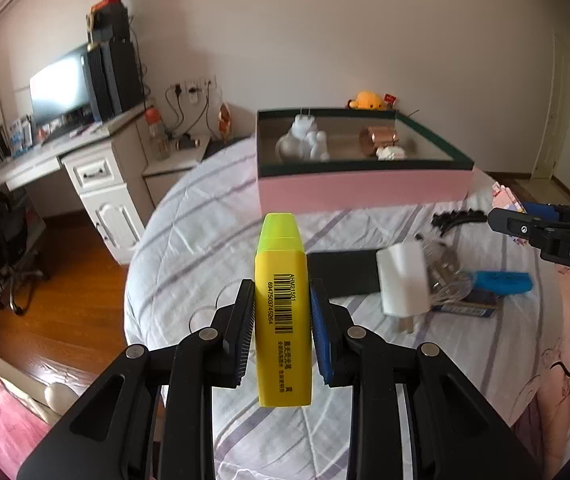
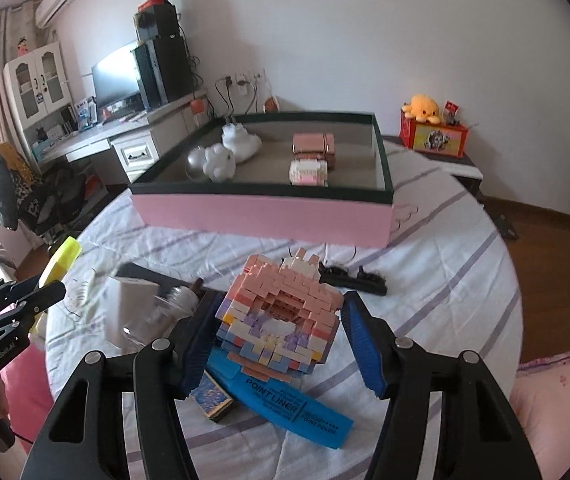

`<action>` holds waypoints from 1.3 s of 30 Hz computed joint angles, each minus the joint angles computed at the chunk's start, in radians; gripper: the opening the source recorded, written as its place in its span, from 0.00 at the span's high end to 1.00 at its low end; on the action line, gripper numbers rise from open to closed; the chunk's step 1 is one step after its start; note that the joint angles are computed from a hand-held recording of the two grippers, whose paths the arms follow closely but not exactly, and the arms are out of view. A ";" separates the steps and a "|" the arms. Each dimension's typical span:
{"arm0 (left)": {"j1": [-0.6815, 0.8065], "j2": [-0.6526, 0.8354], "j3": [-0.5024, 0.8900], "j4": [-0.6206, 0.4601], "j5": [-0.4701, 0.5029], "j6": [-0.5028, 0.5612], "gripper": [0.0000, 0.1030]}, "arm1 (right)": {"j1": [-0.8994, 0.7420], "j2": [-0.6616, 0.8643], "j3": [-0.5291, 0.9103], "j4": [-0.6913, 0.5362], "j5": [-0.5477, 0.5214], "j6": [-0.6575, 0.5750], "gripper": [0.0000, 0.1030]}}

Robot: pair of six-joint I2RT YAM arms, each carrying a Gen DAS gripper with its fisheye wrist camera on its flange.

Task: Organize rigid objects
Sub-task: 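Place the highlighter and block donut into the pink box, opening both grippers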

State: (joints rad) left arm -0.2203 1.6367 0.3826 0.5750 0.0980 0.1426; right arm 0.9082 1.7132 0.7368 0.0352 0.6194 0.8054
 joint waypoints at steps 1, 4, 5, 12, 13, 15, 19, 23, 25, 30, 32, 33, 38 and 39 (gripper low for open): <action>-0.014 -0.022 -0.004 -0.003 -0.015 -0.005 0.74 | 0.008 -0.014 0.001 -0.007 0.013 -0.004 0.39; -0.040 -0.094 -0.013 -0.038 -0.035 -0.012 0.74 | 0.026 -0.043 0.013 -0.031 0.039 -0.018 0.39; -0.049 -0.113 -0.013 -0.046 -0.049 -0.013 0.74 | 0.034 -0.051 0.017 -0.042 0.048 -0.018 0.39; -0.091 -0.260 0.008 -0.129 -0.071 -0.025 0.74 | 0.074 -0.108 0.064 -0.104 0.111 -0.074 0.39; -0.100 -0.276 0.011 -0.137 -0.077 -0.025 0.74 | 0.076 -0.114 0.069 -0.108 0.115 -0.085 0.39; -0.118 -0.291 0.027 -0.152 -0.089 -0.022 0.74 | 0.082 -0.125 0.088 -0.122 0.131 -0.105 0.39; -0.149 -0.272 0.095 -0.178 -0.090 -0.008 0.74 | 0.065 -0.134 0.124 -0.135 0.135 -0.169 0.39; -0.160 -0.200 0.199 -0.211 -0.068 0.003 0.74 | 0.024 -0.112 0.174 -0.137 0.117 -0.244 0.39; -0.154 -0.137 0.278 -0.236 -0.020 -0.003 0.74 | -0.009 -0.094 0.198 -0.127 0.094 -0.285 0.39; -0.156 0.024 0.473 -0.304 0.006 -0.008 0.74 | -0.113 -0.037 0.254 -0.096 0.007 -0.367 0.39; -0.152 0.109 0.579 -0.343 0.025 -0.007 0.74 | -0.160 -0.004 0.284 -0.093 -0.032 -0.392 0.39; -0.151 0.151 0.630 -0.366 0.031 -0.008 0.74 | -0.184 0.014 0.298 -0.088 -0.053 -0.403 0.39; -0.151 0.366 0.889 -0.490 0.026 0.006 0.74 | -0.294 0.141 0.398 -0.098 -0.154 -0.440 0.39; -0.154 0.404 0.935 -0.517 0.022 0.003 0.74 | -0.317 0.173 0.421 -0.102 -0.179 -0.447 0.39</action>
State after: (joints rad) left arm -0.3745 2.0407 1.3174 0.0584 0.1203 0.1454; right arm 0.5915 1.8861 1.1580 -0.0668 0.4408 0.3579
